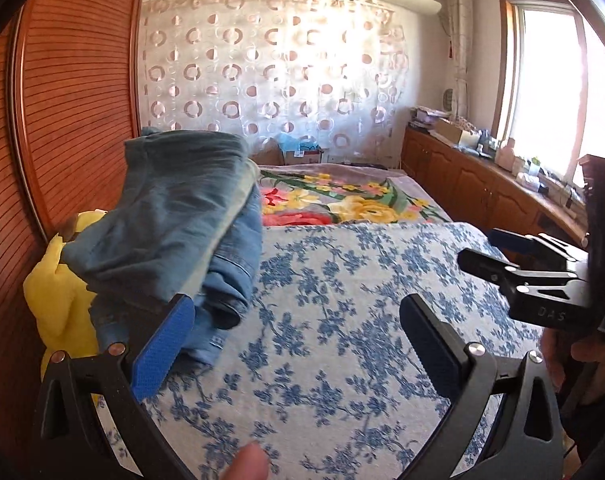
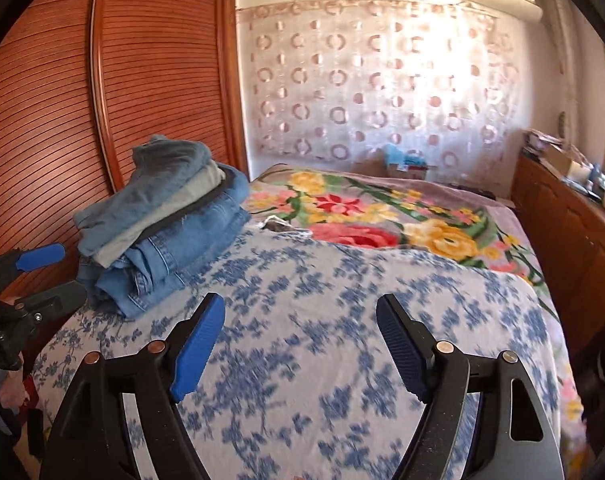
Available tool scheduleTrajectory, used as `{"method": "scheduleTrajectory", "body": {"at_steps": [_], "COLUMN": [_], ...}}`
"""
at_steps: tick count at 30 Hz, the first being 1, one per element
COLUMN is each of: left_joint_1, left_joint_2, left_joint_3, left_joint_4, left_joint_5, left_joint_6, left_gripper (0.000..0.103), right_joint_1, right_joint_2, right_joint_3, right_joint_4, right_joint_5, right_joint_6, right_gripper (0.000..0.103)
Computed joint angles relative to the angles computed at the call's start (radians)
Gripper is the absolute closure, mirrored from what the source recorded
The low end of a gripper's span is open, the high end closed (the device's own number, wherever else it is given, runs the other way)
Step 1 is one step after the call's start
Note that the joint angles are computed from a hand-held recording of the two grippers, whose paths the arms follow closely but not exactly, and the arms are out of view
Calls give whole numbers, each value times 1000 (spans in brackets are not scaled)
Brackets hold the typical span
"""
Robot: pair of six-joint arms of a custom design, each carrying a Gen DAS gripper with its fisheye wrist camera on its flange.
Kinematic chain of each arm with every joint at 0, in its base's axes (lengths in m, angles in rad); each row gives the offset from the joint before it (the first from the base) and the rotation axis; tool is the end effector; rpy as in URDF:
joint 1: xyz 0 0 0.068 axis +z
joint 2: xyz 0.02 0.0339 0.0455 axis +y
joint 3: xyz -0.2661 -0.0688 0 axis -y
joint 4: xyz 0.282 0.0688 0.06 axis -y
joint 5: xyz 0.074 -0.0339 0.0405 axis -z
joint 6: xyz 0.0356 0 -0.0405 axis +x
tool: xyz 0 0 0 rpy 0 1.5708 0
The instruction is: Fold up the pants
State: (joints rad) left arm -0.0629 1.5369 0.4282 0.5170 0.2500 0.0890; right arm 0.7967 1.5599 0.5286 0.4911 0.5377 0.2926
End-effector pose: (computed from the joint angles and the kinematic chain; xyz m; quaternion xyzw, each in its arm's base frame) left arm 0.2794 -0.0264 0.0933 0.1249 0.8687 -0.1039 0.4680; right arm 0.2249 0.2040 0.1147 -0.0824 0.8450 0.0485 0.5261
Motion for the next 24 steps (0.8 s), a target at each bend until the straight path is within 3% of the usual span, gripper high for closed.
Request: {"method": "scheduleTrajectory", "body": {"at_steps": [11,24], "left_joint_1": [-115,-245], "left_joint_2": [-184,-607], "left_joint_3": [-140,-251], "left_joint_4": [-17,-238], "left_joint_5": [-68,-169], "left_joint_6": [-45,-90], "left_gripper": [1,1], "right_joint_1": [177,328], "right_joint_2": [-116,-196], "right_joint_3": [-125,-189], "right_joint_4": [-39,-70], "right_joint_5": [208,428], "right_joint_6": [174,251], "right_gripper": [23,23]}}
